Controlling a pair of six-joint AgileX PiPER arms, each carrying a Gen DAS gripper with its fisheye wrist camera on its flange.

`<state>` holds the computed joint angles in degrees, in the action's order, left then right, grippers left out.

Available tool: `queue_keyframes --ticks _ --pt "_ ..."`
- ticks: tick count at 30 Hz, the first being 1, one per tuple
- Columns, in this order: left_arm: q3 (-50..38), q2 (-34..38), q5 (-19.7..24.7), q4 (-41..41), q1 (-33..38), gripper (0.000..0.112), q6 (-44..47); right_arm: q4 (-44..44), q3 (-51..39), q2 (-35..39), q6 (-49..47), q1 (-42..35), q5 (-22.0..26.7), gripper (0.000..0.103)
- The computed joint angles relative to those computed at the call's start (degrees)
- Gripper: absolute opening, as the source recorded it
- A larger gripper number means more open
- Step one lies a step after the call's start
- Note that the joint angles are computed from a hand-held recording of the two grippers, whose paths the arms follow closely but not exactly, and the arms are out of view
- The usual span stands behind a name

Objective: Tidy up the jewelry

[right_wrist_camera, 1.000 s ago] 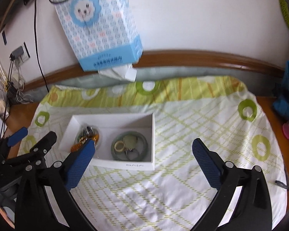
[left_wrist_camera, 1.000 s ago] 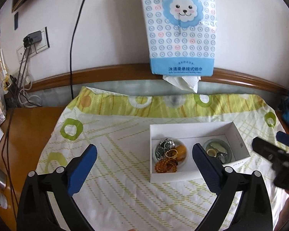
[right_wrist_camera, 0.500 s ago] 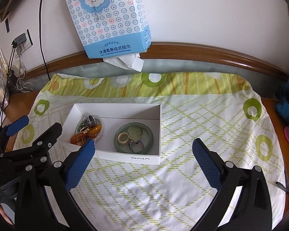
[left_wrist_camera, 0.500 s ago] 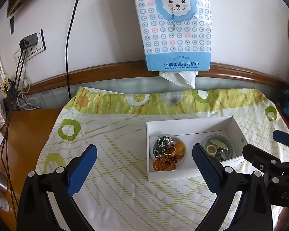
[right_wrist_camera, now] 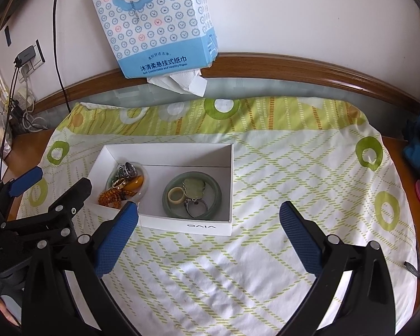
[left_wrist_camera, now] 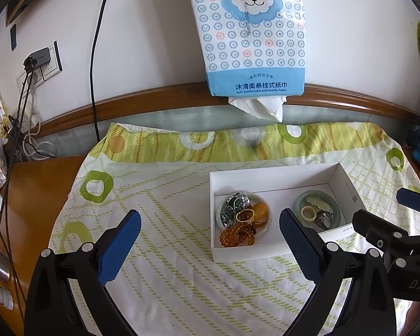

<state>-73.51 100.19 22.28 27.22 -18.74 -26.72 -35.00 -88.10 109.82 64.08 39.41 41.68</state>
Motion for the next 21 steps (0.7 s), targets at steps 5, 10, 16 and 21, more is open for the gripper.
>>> queue_keyframes --ticks 5,10,16,21 --pt "-0.54 0.39 -0.10 -4.79 0.64 0.097 5.01 0.68 0.33 -0.03 -0.24 -0.39 -0.51 0.096" --pt "-0.31 0.53 -0.32 -3.86 0.39 0.097 4.21 0.71 0.56 -0.08 -0.20 -0.53 -0.78 0.096" --pt "0.27 0.27 -0.49 0.45 -0.38 0.097 0.00 0.84 0.71 -0.17 -0.09 -0.55 -0.96 0.096" --pt "0.39 0.06 -0.52 0.94 -0.35 0.097 -0.44 0.83 0.62 -0.09 0.04 -0.45 -0.86 0.096"
